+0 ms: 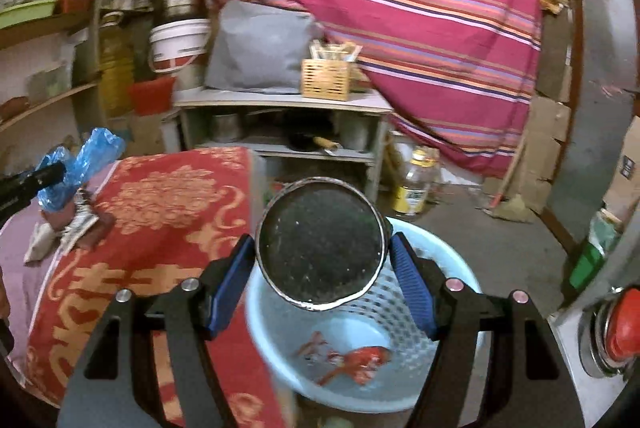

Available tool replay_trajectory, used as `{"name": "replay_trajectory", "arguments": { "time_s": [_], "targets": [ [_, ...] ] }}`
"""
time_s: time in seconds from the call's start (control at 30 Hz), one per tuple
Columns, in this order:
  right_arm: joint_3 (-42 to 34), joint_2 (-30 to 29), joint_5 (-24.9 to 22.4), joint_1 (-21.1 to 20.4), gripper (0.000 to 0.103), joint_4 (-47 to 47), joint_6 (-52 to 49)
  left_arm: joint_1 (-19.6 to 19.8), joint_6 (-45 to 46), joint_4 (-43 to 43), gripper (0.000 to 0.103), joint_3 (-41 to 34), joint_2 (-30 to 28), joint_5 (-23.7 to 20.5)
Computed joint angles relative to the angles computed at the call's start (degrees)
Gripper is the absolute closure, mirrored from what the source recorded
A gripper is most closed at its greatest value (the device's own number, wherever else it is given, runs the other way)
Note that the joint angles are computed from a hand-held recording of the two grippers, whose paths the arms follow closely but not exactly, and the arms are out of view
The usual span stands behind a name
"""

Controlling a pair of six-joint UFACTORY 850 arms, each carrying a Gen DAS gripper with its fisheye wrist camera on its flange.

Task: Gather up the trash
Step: 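Carry the blue bag and black cup to the basket and release both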

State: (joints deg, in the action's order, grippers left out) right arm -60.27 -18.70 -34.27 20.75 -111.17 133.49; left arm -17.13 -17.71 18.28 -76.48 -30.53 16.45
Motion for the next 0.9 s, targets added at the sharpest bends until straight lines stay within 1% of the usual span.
{"name": "replay_trajectory", "arguments": {
  "time_s": [0.1,0.2,0.3,0.43,0.53,0.6,0.67,0.8,0.9],
  "targets": [
    [1.7,1.0,0.7,-1.8,0.034,0.2,1.1,-1.7,-1.4,1.9,0.083,-1.7,-1.5,-0.8],
    [2.9,1.4,2.2,-3.7,0.034,-0.2,2.3,-3.4,-7.5,8.1,0.083,-4.1,-3.6,-1.8],
    [3.8,1.5,2.7,-4.8,0.034,-0.5,3.1,-4.8,-13.3,13.9,0.083,-6.5,-5.4,-2.6],
    [5.3,1.9,3.9,-6.6,0.034,-2.2,5.5,-6.8,-22.4,22.8,0.083,-9.1,-7.8,-2.9],
    [6.0,1.9,5.0,-7.8,0.034,-3.2,7.2,-8.4,-27.1,27.6,0.083,-11.1,-9.7,-3.3],
    [6.7,2.1,5.5,-8.7,0.034,-4.5,9.1,-9.4,-29.4,30.2,0.083,-12.4,-10.8,-3.7],
    [7.6,2.3,6.8,-10.1,0.034,-7.5,13.3,-10.5,-32.0,33.0,0.083,-13.4,-11.6,-4.0],
    [8.5,2.6,8.0,-11.7,0.034,-10.4,17.7,-11.8,-36.3,38.4,0.083,-15.2,-13.2,-4.8],
    [9.1,3.0,7.7,-12.1,0.034,-11.9,19.4,-12.3,-44.7,46.5,0.083,-17.0,-14.7,-5.3]
  ]
}}
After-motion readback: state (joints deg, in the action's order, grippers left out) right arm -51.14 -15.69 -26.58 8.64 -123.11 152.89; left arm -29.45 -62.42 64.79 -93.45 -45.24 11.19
